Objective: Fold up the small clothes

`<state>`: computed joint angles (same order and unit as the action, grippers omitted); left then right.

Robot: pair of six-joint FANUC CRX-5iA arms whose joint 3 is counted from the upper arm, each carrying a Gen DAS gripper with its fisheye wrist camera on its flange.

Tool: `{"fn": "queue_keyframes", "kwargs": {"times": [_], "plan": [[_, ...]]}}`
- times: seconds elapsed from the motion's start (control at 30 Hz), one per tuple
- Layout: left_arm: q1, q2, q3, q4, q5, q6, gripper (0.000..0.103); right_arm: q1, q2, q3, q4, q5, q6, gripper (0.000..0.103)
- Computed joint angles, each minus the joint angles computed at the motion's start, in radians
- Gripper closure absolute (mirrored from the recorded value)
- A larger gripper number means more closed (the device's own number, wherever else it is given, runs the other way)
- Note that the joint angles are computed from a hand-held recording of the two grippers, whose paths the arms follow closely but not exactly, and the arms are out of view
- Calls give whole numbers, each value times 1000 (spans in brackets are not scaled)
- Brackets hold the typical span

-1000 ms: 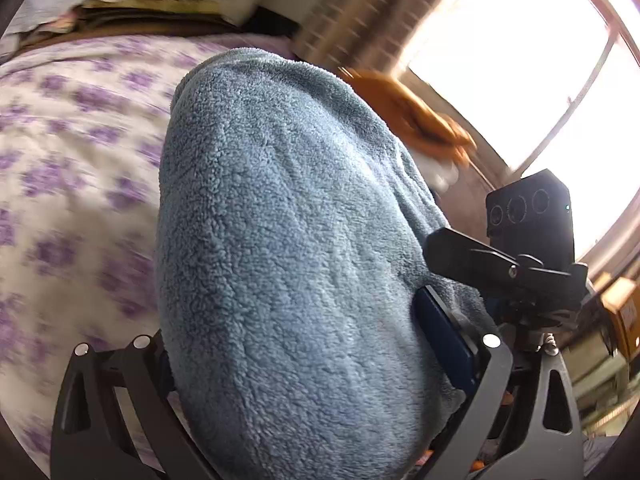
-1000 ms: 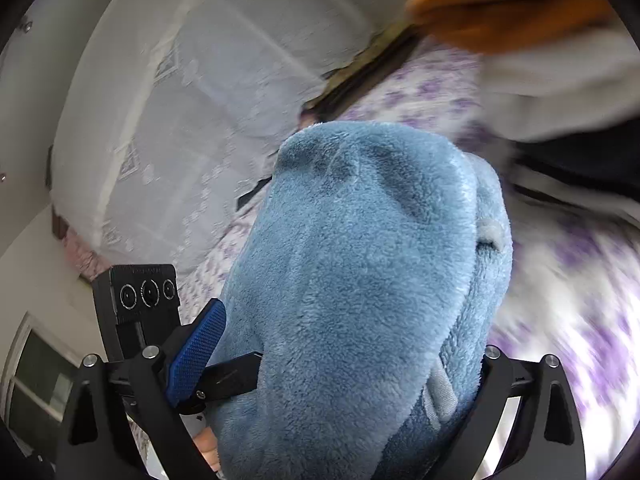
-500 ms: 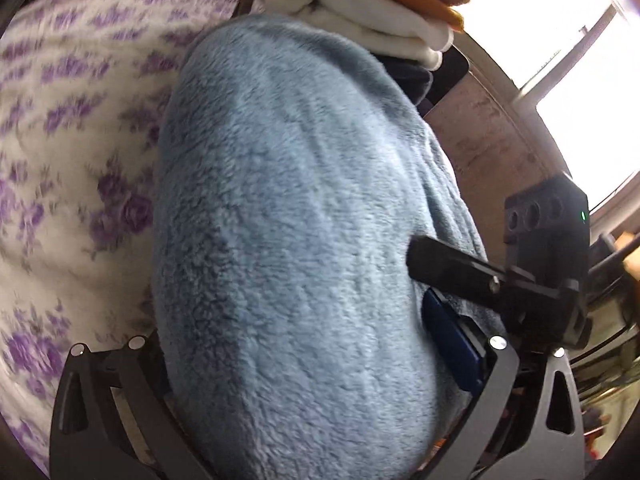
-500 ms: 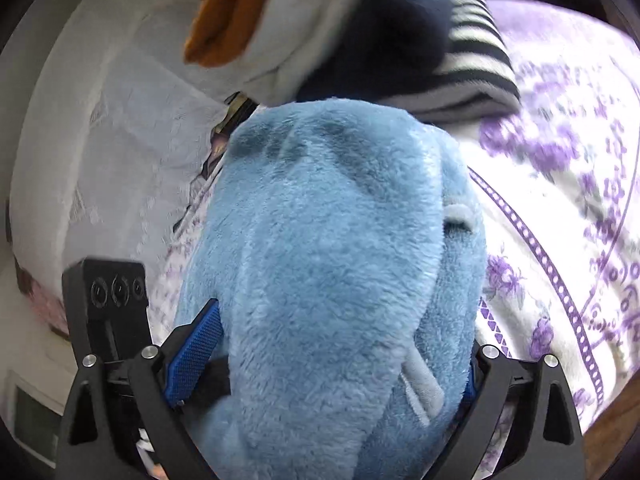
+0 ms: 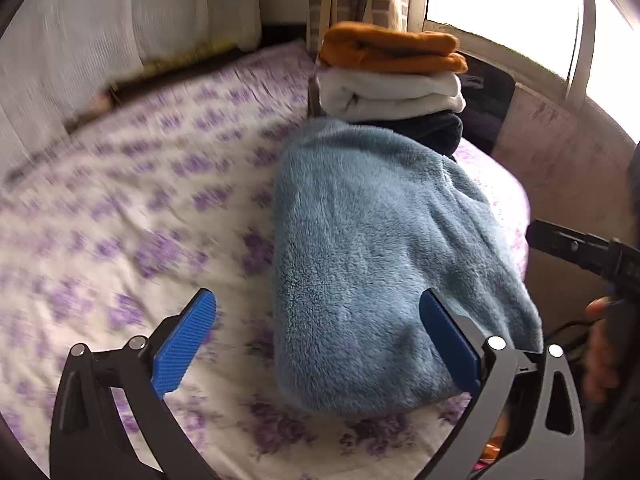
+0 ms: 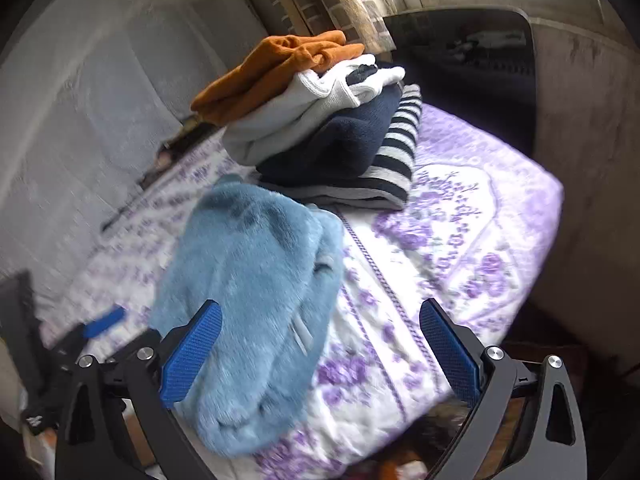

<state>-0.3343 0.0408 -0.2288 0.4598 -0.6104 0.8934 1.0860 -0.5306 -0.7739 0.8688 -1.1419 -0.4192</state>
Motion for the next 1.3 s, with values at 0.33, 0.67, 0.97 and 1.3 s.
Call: {"fn": "queue_keyframes", "kwargs": {"times": [0.33,0.67,0.97,1.3], "plan": [[-60,-77,-16,-178,3,122,4,156,24,86,-64,-206,121,4],[-74,-88,-6,-259,2,197,4,127,15,86,-80,-140,156,4],[-76,-73,10,-269,-21,210,4,102,10,83,-92,-101,177,4],[-75,-71,10,-265,-22,208,4,98,-3,69,-85,-80,153,4]]}}
